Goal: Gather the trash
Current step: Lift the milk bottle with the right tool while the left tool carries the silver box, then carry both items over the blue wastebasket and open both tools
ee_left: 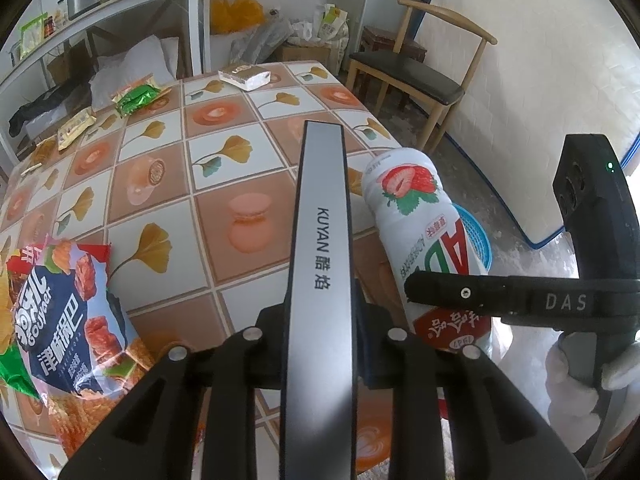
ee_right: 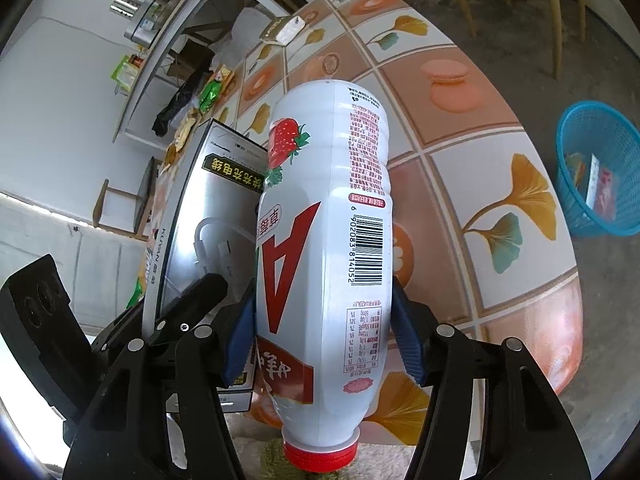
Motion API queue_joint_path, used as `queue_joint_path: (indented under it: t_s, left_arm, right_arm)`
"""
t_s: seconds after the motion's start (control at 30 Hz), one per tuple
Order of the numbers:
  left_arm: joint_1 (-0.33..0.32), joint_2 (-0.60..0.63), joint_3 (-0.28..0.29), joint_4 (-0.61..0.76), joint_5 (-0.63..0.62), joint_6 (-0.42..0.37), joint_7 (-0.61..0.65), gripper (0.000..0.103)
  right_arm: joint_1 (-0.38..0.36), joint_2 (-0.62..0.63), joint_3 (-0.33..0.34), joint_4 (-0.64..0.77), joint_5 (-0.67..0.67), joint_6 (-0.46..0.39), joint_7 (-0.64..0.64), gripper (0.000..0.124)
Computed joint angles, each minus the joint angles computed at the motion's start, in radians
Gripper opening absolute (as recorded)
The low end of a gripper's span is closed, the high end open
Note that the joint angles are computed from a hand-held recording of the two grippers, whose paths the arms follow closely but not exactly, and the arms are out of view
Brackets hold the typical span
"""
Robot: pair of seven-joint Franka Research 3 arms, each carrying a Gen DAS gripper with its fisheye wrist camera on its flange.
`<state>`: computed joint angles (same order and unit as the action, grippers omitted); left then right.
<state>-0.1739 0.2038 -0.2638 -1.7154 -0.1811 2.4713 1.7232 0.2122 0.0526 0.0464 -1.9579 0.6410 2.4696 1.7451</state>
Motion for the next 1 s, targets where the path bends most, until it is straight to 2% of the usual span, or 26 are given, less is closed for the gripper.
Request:
queue_joint_path:
  t_s: [0.5, 1.0]
  left_arm:
    - [-0.001, -0.030, 0.000, -0.026, -0.019, 0.027, 0.014, 0.023]
    - [-0.013, -0.047, -0.002, -0.020, -0.027, 0.050, 0.035, 0.023]
  right_arm:
    - [0.004, -0.044, -0.004, -0.044, -0.002, 0.040, 0.014, 0.057]
    - [0.010, -0.109, -0.013, -0.119, 0.051, 0.094, -0.020, 0.057]
